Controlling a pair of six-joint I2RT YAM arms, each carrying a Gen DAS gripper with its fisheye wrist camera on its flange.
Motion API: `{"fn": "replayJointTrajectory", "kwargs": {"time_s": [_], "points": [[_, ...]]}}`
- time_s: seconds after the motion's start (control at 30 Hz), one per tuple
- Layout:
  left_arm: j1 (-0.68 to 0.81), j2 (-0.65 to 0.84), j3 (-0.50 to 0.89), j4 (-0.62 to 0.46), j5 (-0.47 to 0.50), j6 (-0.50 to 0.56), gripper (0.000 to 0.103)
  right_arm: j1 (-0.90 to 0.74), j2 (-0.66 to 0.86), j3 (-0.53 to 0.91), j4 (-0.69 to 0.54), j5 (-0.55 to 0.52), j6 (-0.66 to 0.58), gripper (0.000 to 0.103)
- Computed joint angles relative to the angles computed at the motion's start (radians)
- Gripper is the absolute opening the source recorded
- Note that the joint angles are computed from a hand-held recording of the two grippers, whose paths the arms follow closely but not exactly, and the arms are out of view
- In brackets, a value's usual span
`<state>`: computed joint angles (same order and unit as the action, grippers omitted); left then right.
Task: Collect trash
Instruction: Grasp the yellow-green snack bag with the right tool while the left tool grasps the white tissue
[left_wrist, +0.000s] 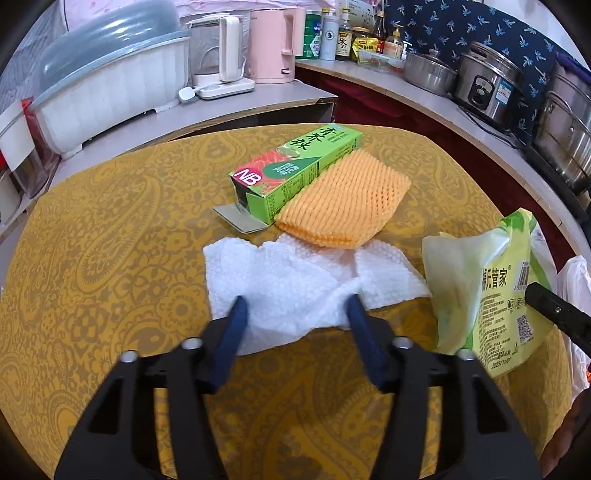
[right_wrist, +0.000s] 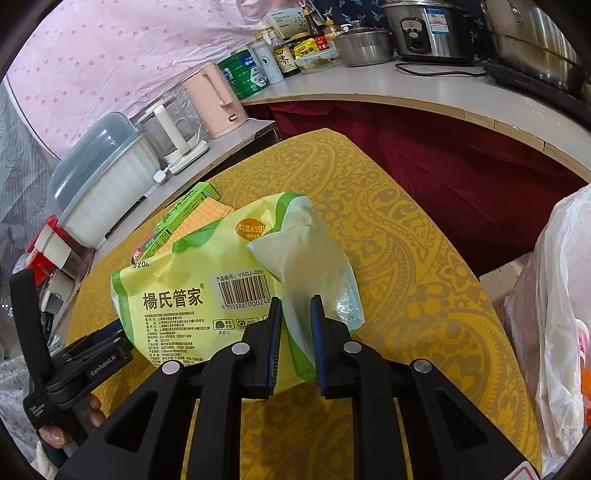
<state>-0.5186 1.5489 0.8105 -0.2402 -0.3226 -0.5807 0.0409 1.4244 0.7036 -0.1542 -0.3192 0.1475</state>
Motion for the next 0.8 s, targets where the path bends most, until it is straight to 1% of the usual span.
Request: {"fn": "replayJointTrajectory", "kwargs": {"time_s": [0.03, 0.1, 0.13, 0.27, 0.47, 0.63, 0.8], "points": [[0.0, -0.002, 0.001, -0.005, 0.008, 0.002, 0.023, -0.003, -0.003, 0.0, -0.003, -0.002, -0.002, 0.015], [-0.006, -0.005, 0.004, -0.016, 0.009, -0.002, 0.01, -0.005, -0.015, -0.005, -0.009, -0.004, -0.002, 0.015], [-0.014, -0.01, 0.002, -0.023, 0.004, -0.006, 0.008, -0.016, -0.021, -0.005, -0.017, -0.012, -0.009, 0.015], [-0.061, -0.055, -0.014, -0.053, -0.021, -0.044, 0.007, -0.037, -0.08, -0.021, -0.053, -0.029, -0.017, 0.015], [-0.168, -0.172, 0.0, -0.164, -0.071, -0.13, 0.007, -0.119, -0.234, -0.037, -0.157, -0.087, -0.046, 0.014], [-0.3, -0.237, 0.078, -0.29, -0.15, -0.214, 0.007, -0.23, -0.365, -0.009, -0.276, -0.166, -0.09, 0.014], [-0.427, -0.239, 0.188, -0.391, -0.232, -0.274, 0.007, -0.398, -0.465, 0.053, -0.414, -0.285, -0.166, 0.014]]}}
